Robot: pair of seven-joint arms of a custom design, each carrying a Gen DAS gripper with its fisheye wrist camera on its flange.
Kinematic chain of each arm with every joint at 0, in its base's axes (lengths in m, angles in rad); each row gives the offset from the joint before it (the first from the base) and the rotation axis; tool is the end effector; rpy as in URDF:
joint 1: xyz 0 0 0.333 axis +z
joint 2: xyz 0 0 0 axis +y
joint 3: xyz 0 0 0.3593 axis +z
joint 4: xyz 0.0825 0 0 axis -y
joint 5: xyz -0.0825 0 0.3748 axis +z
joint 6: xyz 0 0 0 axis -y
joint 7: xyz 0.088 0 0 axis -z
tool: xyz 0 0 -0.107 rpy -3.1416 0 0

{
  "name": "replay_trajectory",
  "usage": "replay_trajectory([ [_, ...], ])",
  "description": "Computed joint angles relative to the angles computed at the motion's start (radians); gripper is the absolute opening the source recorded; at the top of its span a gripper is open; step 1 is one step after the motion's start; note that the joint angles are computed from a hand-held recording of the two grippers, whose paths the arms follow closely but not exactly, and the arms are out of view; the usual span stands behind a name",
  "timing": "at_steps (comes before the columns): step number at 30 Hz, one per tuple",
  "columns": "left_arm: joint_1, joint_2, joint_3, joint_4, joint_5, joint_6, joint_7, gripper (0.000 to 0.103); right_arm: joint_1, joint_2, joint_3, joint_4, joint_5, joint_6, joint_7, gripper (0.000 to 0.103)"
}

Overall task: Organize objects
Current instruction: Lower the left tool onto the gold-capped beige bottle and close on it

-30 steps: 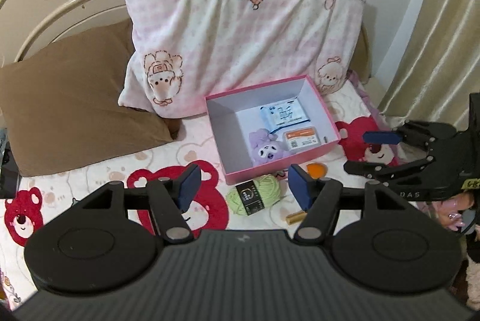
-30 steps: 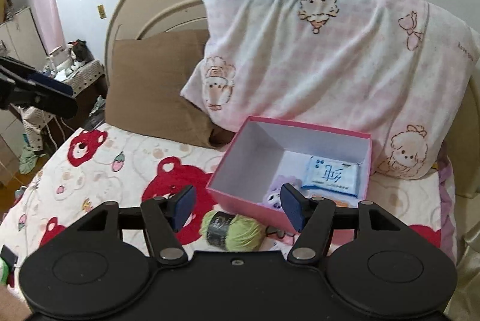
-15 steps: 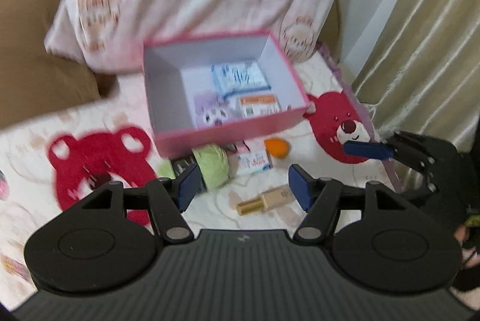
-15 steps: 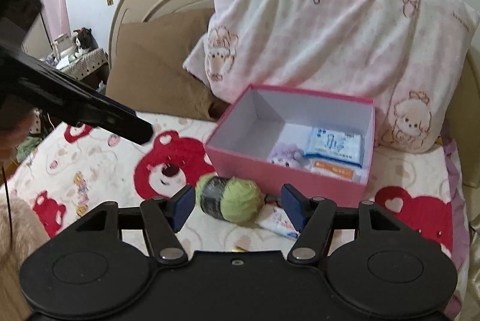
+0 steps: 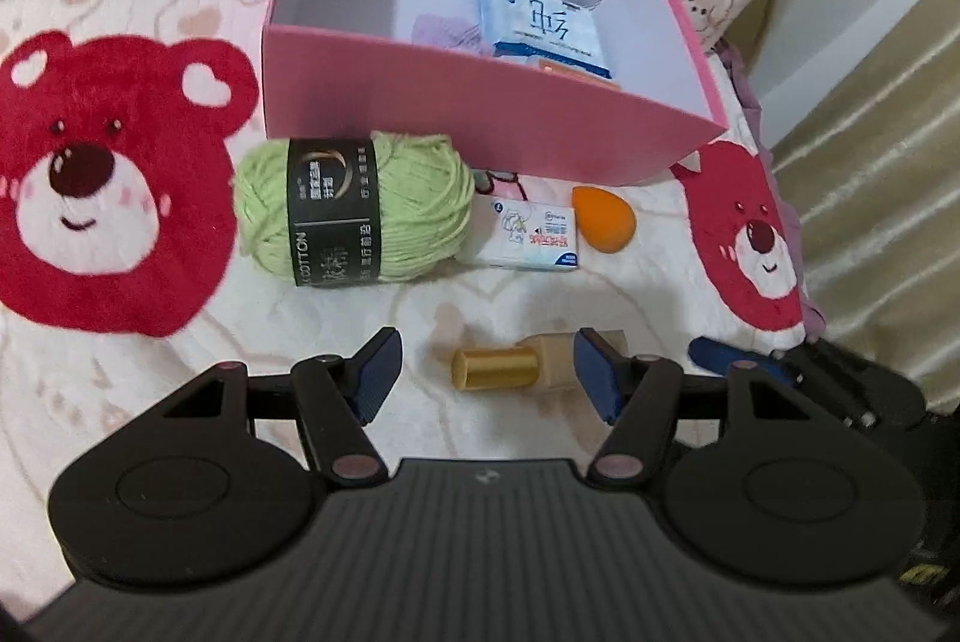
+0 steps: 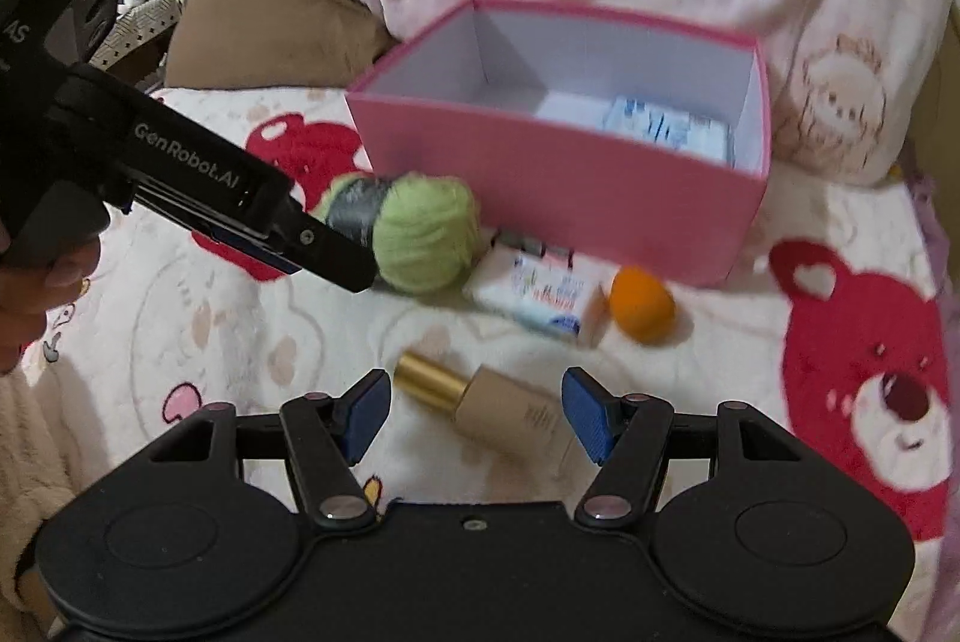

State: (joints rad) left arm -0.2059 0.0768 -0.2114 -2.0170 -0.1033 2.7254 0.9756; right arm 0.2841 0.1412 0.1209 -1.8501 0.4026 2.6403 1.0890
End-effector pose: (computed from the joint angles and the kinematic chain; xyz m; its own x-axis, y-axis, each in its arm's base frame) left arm 0.5602 -0.2402 0.5356 0.1416 -0.8983 0.4158 -0.8423 -0.3300 -0.4261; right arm 0.5957 0.2393 0.5659 0.5794 -0.8108 -0.0829 -0.6499 -0.3982 -0.6473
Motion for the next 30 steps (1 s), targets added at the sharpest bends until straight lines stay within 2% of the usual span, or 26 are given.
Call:
replay_trajectory([
  [3,-0.015,0.019,0.010,-0.005,0.091,0.032,-0.062,0.062,0.017,0.023,-0.008,-0.012,-0.062,0.029,0.056,0.070],
  [6,-0.021,0.039,0.009,-0.040,0.110,0.125,-0.080,0.062,0.029,0.051,-0.017,-0.019,-0.114,0.060,0.135,0.073],
  [9,-0.011,0.069,-0.016,-0.066,0.048,0.189,-0.035,0.061,0.048,0.068,-0.040,-0.026,-0.222,0.072,0.249,0.073],
  [11,-0.020,0.083,-0.013,-0.079,0.049,0.223,-0.031,0.060,0.050,0.075,-0.044,-0.029,-0.267,0.074,0.291,0.074],
  [15,-0.024,0.099,-0.021,-0.108,0.043,0.325,-0.010,0.060,0.026,0.097,-0.023,-0.006,-0.253,0.032,0.307,0.075],
  [16,-0.035,0.104,-0.010,-0.108,0.056,0.336,-0.017,0.059,0.023,0.103,-0.019,-0.002,-0.250,0.026,0.301,0.075],
  [18,-0.093,0.111,0.055,-0.098,0.143,0.323,-0.077,0.057,0.029,0.115,-0.018,0.005,-0.268,0.030,0.306,0.075],
  [20,-0.097,0.118,0.057,-0.097,0.168,0.328,-0.090,0.054,0.041,0.129,-0.027,0.020,-0.297,0.014,0.336,0.075],
  [23,-0.135,0.131,0.104,-0.108,0.233,0.375,-0.164,0.054,0.057,0.143,-0.038,0.024,-0.341,0.044,0.380,0.076],
  [24,-0.130,0.134,0.100,-0.115,0.228,0.400,-0.172,0.054,0.056,0.149,-0.038,0.031,-0.340,0.045,0.395,0.076],
  [26,-0.090,0.140,0.057,-0.121,0.194,0.424,-0.144,0.054,0.051,0.151,-0.033,0.030,-0.337,0.051,0.408,0.074],
  [28,-0.029,0.145,-0.008,-0.129,0.144,0.445,-0.097,0.054,0.052,0.144,-0.034,0.015,-0.351,0.068,0.413,0.073],
  [30,-0.007,0.147,-0.035,-0.128,0.116,0.449,-0.062,0.053,0.049,0.141,-0.030,0.010,-0.350,0.077,0.415,0.073],
])
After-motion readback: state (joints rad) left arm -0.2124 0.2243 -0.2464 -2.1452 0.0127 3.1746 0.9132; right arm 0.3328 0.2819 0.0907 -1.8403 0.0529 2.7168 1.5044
